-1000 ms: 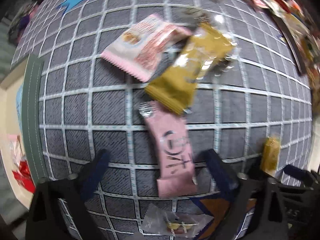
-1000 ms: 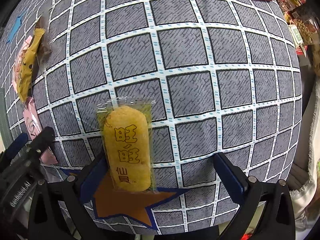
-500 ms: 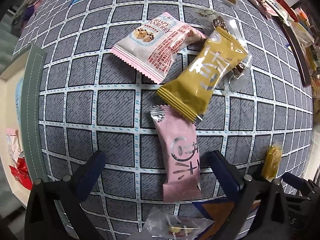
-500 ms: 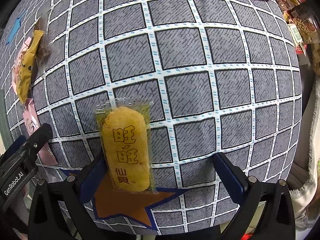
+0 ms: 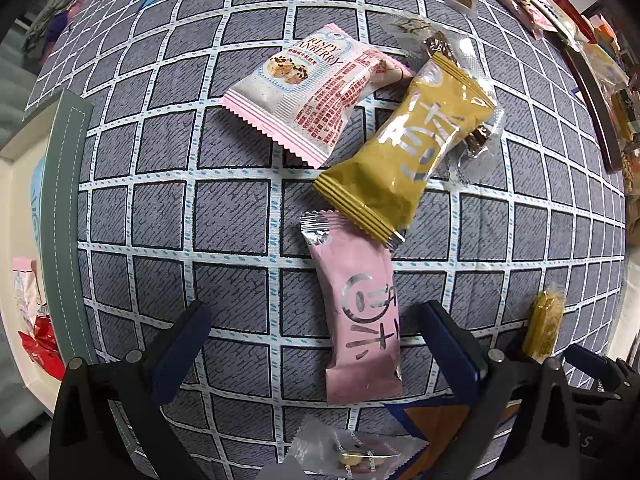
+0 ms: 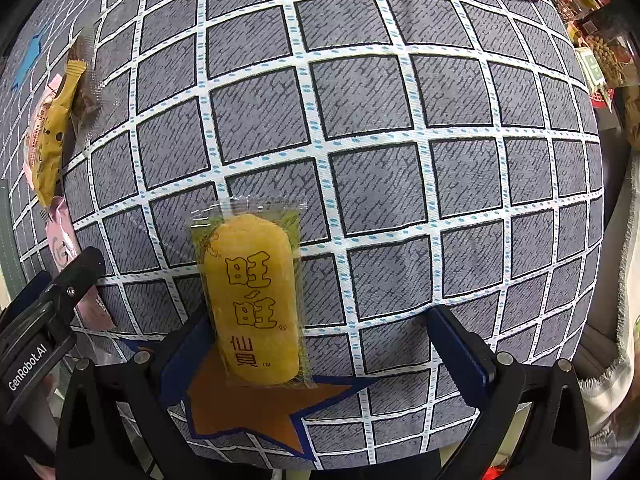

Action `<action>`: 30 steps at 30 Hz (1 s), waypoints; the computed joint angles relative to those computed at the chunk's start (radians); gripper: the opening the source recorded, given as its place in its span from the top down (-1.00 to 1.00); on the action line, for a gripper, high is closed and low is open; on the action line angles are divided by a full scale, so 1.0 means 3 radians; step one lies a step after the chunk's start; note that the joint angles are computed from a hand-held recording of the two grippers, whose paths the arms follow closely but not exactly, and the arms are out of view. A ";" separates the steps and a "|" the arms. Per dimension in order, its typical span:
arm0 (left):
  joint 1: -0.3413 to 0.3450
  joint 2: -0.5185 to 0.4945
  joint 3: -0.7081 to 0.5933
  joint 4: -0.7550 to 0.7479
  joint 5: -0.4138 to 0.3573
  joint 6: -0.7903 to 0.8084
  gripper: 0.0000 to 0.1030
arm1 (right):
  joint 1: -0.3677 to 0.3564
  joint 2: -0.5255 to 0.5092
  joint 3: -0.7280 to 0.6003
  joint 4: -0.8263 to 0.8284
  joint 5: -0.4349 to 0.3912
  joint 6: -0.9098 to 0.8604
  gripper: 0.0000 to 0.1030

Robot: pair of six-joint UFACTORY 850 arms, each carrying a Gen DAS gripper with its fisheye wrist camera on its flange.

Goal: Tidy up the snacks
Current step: 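Lift the Wangwang pack with the right gripper while the left gripper moves to the pink bar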

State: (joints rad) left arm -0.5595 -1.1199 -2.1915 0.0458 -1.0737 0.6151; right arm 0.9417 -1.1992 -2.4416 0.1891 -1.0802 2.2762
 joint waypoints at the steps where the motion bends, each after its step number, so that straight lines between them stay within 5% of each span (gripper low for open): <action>1: 0.0013 0.0002 -0.0017 0.0000 -0.0021 0.0015 -1.00 | 0.0000 -0.0009 -0.0015 -0.0002 -0.0006 0.0003 -1.00; 20: 0.0018 0.0005 -0.0004 -0.0024 0.0006 0.0048 -1.00 | -0.0010 -0.0029 -0.0040 -0.0011 0.0003 -0.0001 -1.00; 24: 0.0054 0.0156 0.0244 -0.0179 0.0275 0.0118 -1.00 | -0.0008 -0.0023 -0.0038 -0.0018 0.0001 0.0017 -1.00; 28: 0.0021 0.0090 0.0107 -0.0099 0.0103 0.0158 -0.97 | -0.0022 0.0066 0.0119 0.0049 0.0103 -0.0071 -1.00; 30: 0.0002 0.0126 0.0133 -0.0081 0.0084 0.0259 -0.80 | -0.0020 -0.0021 -0.0066 0.0020 -0.0032 -0.0076 -0.79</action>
